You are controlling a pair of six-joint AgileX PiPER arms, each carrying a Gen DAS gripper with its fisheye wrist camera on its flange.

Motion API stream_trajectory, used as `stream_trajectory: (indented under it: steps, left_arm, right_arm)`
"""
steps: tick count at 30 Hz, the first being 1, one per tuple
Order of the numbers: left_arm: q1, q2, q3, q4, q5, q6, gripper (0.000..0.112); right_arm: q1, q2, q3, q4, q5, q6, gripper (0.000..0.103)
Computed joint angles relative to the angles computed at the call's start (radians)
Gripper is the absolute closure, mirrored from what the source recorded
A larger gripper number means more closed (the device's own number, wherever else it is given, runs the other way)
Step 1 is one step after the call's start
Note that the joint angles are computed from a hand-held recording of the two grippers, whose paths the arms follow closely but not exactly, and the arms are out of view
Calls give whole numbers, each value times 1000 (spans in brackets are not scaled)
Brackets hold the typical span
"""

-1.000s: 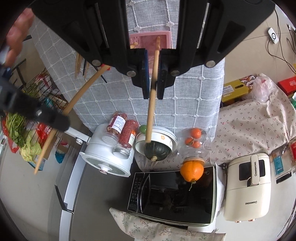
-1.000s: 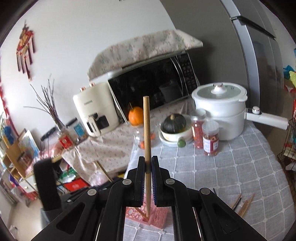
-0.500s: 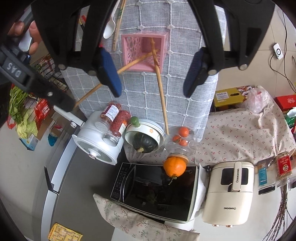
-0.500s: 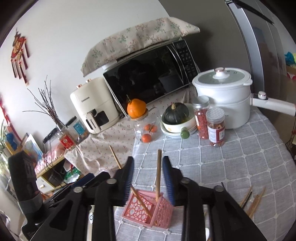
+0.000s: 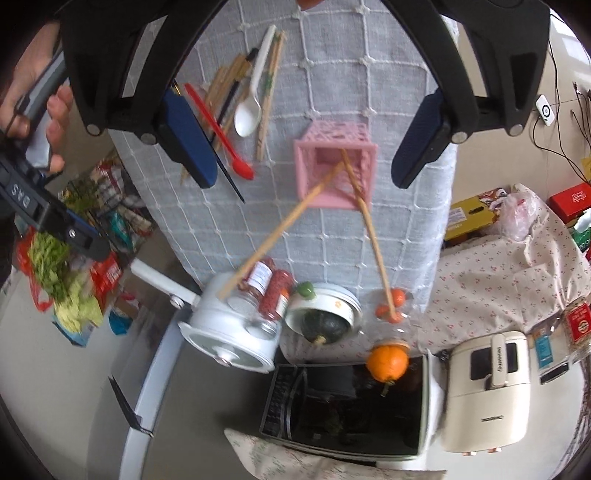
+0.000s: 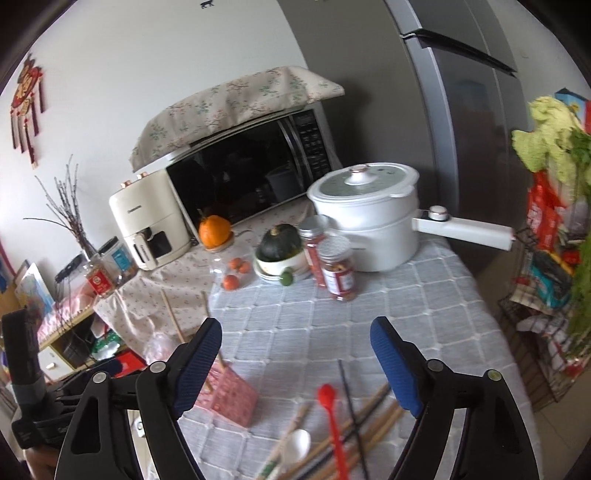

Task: Organize utensils
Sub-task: 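Grasp a black chopstick from the pile with the left gripper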

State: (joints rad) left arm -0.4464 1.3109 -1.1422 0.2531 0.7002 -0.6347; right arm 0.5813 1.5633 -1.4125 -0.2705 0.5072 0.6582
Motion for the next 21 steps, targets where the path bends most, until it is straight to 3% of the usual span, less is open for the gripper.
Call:
stream_trajectory:
  steps: [9,17,20,21]
  left_arm:
    - [-160,121,-76,-45,87,9,17]
    - [-175,391,-303,-198,144,73,20]
    - [-163,513,-408,-251,160,103,43]
    - [-155,562,-452,-275,169,114,57]
  right_arm:
    - [-109,-54,88,73,99,-114,16]
    - [-250,-22,112,226,205,-249,16]
    - [-305,8,114,266,225,-281,16]
    - [-318,18,115,275,227,-292,16]
